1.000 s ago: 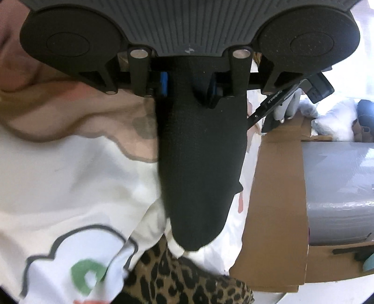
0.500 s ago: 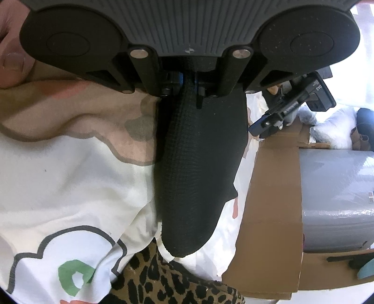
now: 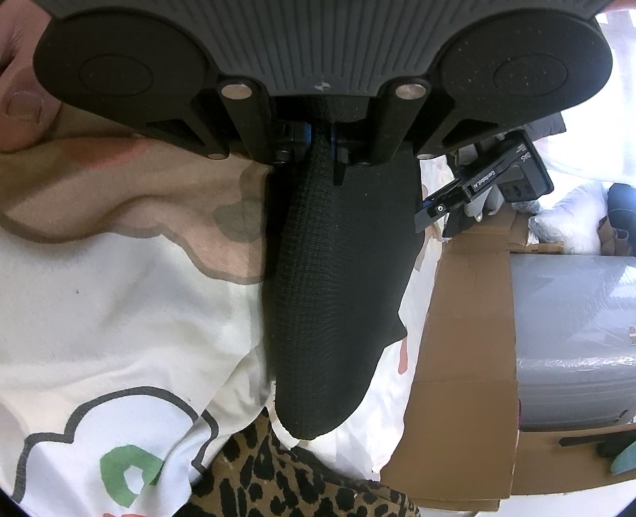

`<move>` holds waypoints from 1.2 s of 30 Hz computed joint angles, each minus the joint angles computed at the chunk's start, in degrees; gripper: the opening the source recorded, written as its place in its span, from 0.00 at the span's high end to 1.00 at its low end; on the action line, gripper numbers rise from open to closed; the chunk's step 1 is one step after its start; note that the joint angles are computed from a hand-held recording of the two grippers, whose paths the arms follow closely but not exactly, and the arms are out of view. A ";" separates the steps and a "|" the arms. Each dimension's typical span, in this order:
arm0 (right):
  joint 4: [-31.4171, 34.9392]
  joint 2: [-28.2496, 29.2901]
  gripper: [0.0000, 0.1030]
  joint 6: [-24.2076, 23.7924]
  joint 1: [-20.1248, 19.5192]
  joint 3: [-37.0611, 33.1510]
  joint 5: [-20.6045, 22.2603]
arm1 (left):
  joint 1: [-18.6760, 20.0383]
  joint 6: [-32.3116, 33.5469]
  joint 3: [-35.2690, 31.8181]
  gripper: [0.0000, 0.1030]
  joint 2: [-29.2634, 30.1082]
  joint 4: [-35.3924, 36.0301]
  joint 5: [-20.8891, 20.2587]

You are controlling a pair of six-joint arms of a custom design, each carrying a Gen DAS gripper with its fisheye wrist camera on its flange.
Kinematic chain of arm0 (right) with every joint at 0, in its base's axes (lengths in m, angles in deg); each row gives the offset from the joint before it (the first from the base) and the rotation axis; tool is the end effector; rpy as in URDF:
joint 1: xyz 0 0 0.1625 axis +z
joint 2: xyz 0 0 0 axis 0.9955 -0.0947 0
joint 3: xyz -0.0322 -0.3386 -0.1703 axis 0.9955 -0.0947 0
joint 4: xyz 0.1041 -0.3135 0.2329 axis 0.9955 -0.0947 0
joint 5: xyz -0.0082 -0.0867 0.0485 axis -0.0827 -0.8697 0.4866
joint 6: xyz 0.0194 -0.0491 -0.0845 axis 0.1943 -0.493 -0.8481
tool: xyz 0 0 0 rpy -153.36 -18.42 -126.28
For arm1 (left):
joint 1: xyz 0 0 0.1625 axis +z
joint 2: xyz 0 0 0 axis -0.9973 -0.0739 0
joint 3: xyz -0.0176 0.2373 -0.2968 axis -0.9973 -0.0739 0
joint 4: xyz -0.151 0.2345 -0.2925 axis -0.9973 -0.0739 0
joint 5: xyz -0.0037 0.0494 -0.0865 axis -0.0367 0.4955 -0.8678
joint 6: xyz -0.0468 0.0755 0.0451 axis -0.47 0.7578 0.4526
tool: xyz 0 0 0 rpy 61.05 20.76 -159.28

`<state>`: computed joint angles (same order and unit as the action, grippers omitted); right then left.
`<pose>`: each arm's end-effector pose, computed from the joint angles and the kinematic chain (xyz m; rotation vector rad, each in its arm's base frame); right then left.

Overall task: Fold clothes
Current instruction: 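Close the left tool on the folded black shorts while the right tool grips them too, then lift the folded black shorts off the sheet with both tools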

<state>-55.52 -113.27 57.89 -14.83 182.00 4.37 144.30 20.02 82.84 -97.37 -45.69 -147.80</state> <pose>-0.0085 -0.4984 0.2814 0.3875 2.8189 -0.4784 -0.2265 -0.6517 0.1162 1.0620 2.8135 -0.0387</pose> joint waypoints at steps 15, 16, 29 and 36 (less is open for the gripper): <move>0.72 0.13 0.94 0.33 -0.03 -0.34 -0.18 | 1.58 -2.76 -5.08 0.37 2.35 7.74 -3.36; 0.83 0.22 0.94 0.16 0.01 -0.45 -0.30 | 1.91 -3.00 -5.70 0.36 2.76 8.37 -4.06; 0.76 -1.29 0.94 -1.16 0.96 -0.78 -0.66 | 3.03 -3.93 -8.01 0.70 3.69 10.38 -10.03; 1.96 -1.30 0.94 -0.59 2.41 -2.80 -4.20 | 2.92 -5.56 -8.73 0.54 3.98 12.47 -11.15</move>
